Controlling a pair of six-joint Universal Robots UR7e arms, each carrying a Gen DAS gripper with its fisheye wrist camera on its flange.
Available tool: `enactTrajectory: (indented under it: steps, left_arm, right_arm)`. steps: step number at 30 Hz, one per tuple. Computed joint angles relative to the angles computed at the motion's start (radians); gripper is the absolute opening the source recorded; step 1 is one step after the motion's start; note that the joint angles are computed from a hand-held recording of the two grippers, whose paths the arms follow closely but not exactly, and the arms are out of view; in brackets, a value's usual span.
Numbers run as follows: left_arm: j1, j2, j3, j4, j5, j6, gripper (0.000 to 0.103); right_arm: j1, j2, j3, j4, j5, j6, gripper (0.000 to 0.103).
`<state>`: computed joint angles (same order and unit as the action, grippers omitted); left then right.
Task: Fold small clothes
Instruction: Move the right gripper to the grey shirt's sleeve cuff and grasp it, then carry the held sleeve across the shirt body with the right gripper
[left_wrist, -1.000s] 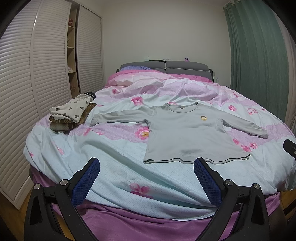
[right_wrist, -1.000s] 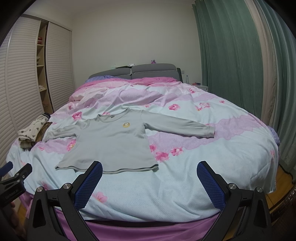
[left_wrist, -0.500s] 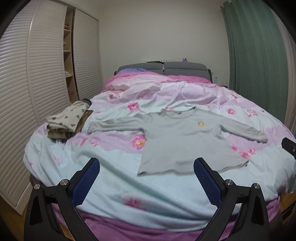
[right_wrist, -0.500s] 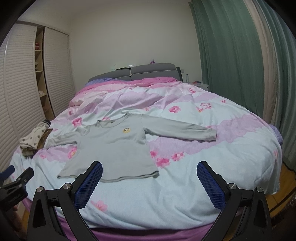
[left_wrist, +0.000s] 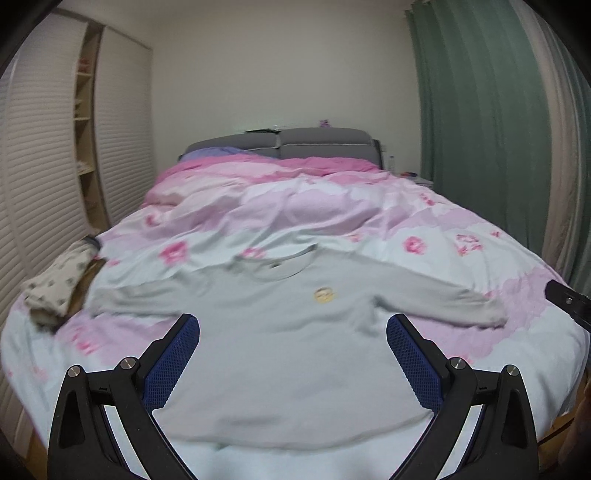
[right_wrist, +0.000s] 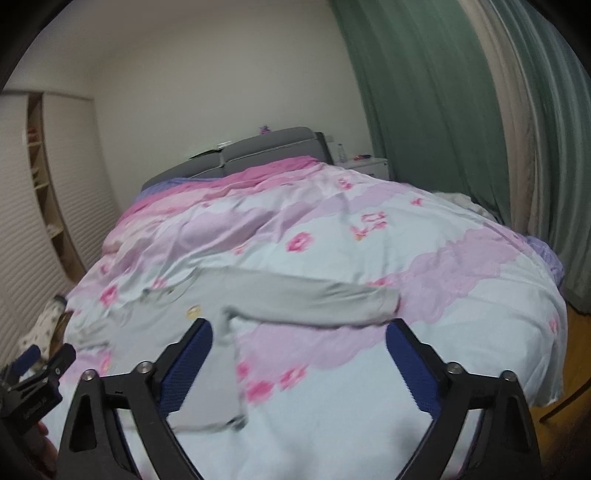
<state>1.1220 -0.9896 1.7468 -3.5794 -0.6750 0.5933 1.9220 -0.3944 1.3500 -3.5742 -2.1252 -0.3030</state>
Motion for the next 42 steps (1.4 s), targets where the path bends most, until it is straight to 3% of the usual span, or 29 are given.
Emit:
enactTrajectory:
  steps: [5, 10, 16, 25, 30, 32, 34, 42]
  left_arm:
    - [0.004, 0.121, -0.143, 0.055, -0.033, 0.006, 0.103]
    - [0.016, 0.224, -0.261, 0.123, -0.041, -0.003, 0.103]
    - [0.034, 0.335, -0.401, 0.204, -0.034, -0.012, 0.103]
    - [0.061, 0.449, -0.573, 0.323, -0.008, -0.061, 0.103]
    - [0.071, 0.468, -0.599, 0.339, 0.004, -0.059, 0.103]
    - [0.073, 0.465, -0.594, 0.336, 0.007, -0.059, 0.103]
    - [0.073, 0.463, -0.592, 0.332, 0.008, -0.058, 0.103]
    - [0.063, 0.403, -0.527, 0.268, 0.002, -0.032, 0.103]
  right_arm:
    - [-0.086, -0.004, -0.100, 0.148, 0.059, 0.091, 0.060]
    - [-0.160, 0.012, -0.202, 0.310, 0.125, 0.168, 0.045]
    - [-0.216, 0.067, -0.355, 0.487, 0.171, 0.205, 0.038]
    - [-0.268, 0.139, -0.536, 0.699, 0.195, 0.230, 0.038]
    - [-0.302, 0.140, -0.539, 0.732, 0.289, 0.240, 0.038]
    - [-0.313, 0.132, -0.529, 0.752, 0.339, 0.242, 0.018]
    - [-0.317, 0.122, -0.512, 0.758, 0.372, 0.241, 0.012]
    - [-0.273, 0.068, -0.400, 0.617, 0.363, 0.198, 0.008]
